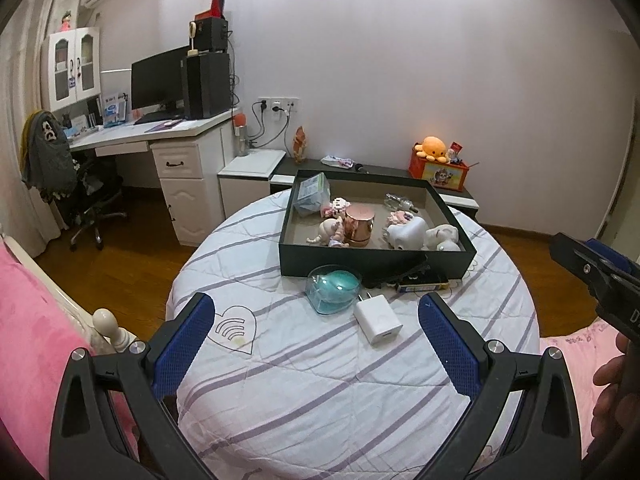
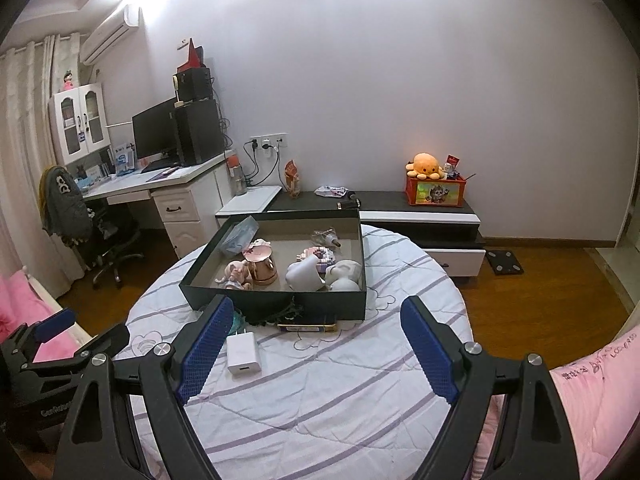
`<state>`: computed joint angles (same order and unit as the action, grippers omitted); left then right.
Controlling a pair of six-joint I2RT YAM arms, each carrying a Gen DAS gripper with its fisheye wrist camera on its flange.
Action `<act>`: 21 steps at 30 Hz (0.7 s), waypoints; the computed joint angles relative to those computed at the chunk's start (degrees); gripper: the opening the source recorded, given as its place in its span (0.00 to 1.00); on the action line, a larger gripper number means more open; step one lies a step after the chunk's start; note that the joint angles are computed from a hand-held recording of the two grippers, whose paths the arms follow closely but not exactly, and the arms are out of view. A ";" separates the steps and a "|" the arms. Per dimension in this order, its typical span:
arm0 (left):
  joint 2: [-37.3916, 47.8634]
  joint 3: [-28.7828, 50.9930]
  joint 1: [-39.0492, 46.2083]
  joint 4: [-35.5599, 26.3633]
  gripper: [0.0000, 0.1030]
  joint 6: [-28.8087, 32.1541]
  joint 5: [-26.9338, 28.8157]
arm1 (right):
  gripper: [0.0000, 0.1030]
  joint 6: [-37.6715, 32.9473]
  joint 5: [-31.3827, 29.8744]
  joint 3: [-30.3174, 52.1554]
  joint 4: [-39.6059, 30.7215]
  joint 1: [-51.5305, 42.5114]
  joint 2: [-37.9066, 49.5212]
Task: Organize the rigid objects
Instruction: 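Withdraw both tools and move toward the white charger and blue box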
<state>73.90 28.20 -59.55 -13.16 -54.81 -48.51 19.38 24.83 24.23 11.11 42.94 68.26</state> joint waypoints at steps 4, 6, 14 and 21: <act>2.51 0.70 0.03 1.56 1.00 0.24 0.76 | 0.84 0.10 -0.49 -0.54 0.17 -0.70 0.56; 4.65 0.85 0.77 3.85 1.00 1.03 1.96 | 0.84 0.06 -1.36 -0.62 0.66 -1.83 1.83; 19.21 4.17 6.23 15.43 1.00 4.83 9.91 | 0.84 -0.11 -6.44 -0.02 4.85 -8.30 10.46; 32.12 10.50 11.70 21.75 1.00 6.42 15.59 | 0.84 -2.23 -11.71 4.02 8.95 -12.73 22.24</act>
<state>106.03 38.70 -47.85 8.59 -48.39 -32.92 17.14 13.12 28.25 20.06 30.21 90.51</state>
